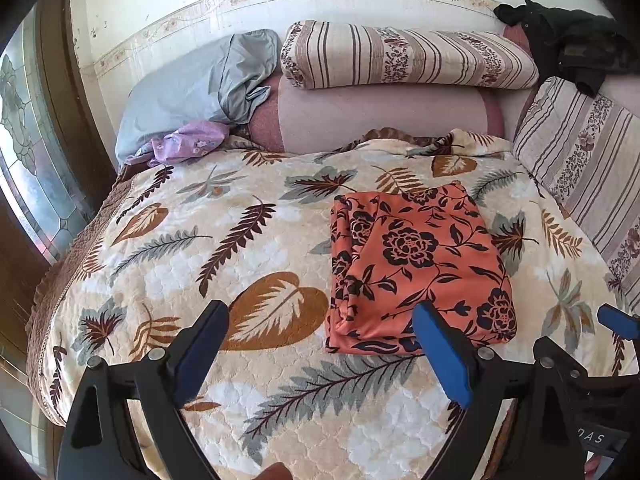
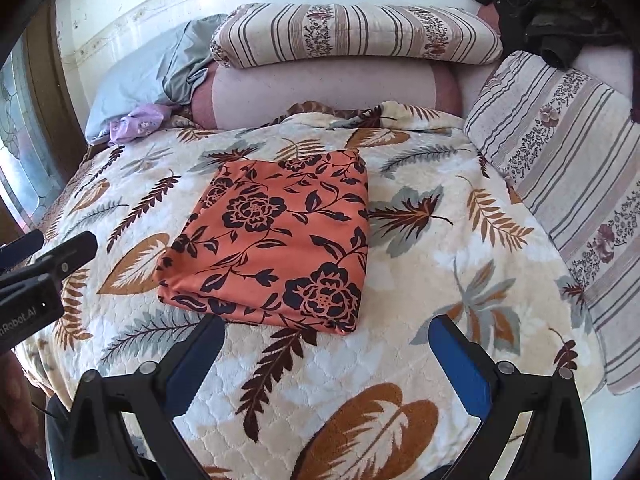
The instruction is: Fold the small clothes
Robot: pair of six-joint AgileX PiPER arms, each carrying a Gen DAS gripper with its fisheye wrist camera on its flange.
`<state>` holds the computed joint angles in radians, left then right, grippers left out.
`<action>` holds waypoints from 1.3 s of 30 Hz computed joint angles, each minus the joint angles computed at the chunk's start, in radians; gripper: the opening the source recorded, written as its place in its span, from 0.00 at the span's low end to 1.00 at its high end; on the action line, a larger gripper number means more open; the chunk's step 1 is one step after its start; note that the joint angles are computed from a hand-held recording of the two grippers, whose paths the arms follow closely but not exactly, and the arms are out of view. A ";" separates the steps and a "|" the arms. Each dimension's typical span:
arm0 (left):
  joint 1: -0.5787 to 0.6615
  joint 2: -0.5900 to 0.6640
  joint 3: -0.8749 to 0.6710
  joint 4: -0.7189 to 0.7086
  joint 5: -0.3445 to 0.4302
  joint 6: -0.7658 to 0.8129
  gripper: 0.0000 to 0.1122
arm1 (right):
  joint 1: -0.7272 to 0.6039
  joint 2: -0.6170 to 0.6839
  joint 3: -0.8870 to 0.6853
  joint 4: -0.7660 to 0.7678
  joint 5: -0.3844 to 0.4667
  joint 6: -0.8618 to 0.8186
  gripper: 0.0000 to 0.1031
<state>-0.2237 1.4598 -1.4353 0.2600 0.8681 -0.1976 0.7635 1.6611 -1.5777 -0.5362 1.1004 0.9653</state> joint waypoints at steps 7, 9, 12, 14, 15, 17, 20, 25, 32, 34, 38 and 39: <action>-0.023 0.009 -0.015 0.017 -0.014 -0.019 0.83 | -0.007 0.021 -0.016 -0.007 0.003 -0.020 1.00; -0.026 0.013 -0.020 0.019 -0.016 -0.023 0.83 | -0.013 0.022 -0.019 -0.011 0.003 -0.019 1.00; -0.032 0.016 -0.022 0.031 -0.020 -0.036 0.83 | -0.019 0.023 -0.026 -0.020 0.003 -0.015 1.00; -0.034 0.017 -0.022 0.035 -0.022 -0.039 0.83 | -0.019 0.024 -0.029 -0.027 0.003 -0.010 1.00; -0.036 0.018 -0.022 0.038 -0.024 -0.041 0.83 | -0.019 0.025 -0.030 -0.028 0.004 -0.009 1.00; -0.038 0.017 -0.021 0.038 -0.023 -0.041 0.83 | -0.020 0.026 -0.032 -0.024 0.004 -0.015 1.00; -0.032 0.013 -0.021 0.021 -0.023 -0.030 0.83 | -0.013 0.027 -0.038 -0.031 0.012 -0.015 1.00; -0.029 0.003 -0.013 0.012 -0.030 -0.030 0.83 | 0.002 0.025 -0.054 -0.049 0.030 -0.016 1.00; -0.022 0.012 -0.023 0.003 -0.040 -0.030 0.83 | 0.005 0.036 -0.079 -0.061 0.048 -0.023 1.00; -0.019 0.021 -0.031 -0.006 -0.039 -0.022 0.83 | 0.000 0.042 -0.087 -0.059 0.048 -0.029 1.00; -0.018 0.041 -0.044 -0.013 -0.042 -0.016 0.83 | -0.011 0.056 -0.102 -0.053 0.045 -0.039 1.00; -0.018 0.047 -0.047 -0.016 -0.044 -0.013 0.83 | -0.015 0.059 -0.104 -0.050 0.042 -0.043 1.00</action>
<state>-0.2420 1.5064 -1.4824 0.2436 0.8245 -0.2108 0.7486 1.7205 -1.6821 -0.5864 1.1420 0.9224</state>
